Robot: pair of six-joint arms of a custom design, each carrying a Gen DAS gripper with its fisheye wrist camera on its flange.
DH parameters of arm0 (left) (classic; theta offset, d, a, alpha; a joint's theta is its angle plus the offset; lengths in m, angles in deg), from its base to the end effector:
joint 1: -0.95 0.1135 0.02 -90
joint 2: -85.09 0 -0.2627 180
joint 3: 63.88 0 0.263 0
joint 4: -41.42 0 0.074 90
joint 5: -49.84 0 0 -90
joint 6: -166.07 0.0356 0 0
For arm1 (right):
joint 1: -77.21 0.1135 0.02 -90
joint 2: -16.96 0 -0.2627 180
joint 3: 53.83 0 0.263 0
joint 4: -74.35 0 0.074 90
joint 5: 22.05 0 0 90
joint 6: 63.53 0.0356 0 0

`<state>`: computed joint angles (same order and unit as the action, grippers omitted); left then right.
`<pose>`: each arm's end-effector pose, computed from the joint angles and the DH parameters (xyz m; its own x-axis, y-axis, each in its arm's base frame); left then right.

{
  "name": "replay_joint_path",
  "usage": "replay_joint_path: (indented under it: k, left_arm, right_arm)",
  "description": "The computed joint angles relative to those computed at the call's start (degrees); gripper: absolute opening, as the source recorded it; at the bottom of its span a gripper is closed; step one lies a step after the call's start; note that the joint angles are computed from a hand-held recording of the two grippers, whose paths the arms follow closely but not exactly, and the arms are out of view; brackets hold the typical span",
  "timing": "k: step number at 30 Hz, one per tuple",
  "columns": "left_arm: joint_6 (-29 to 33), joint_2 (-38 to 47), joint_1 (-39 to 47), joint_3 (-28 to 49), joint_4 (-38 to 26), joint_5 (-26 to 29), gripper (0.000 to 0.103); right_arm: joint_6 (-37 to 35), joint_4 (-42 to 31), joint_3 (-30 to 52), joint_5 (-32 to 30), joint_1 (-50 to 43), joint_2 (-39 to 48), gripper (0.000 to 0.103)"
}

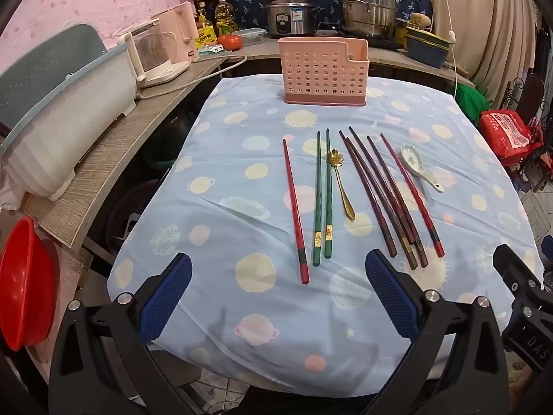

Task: Organize utensils

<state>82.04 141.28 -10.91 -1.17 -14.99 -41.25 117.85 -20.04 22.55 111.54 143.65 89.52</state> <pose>0.2015 -0.0416 0.2778 -0.7243 0.2584 -0.6392 0.2703 0.9593 0.0815 0.1035 0.1760 0.2819 -0.6568 0.3052 -0.6895 0.4156 0.9095 0.0067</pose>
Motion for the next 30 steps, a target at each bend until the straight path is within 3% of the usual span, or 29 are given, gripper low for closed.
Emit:
replay_joint_path:
  k: [30]
  left_arm:
    - [0.37,-0.94,0.89,0.15,-0.45,-0.02,0.096]
  right_arm:
    - [1.34,-1.34,0.55,0.82,1.08,0.29,0.096]
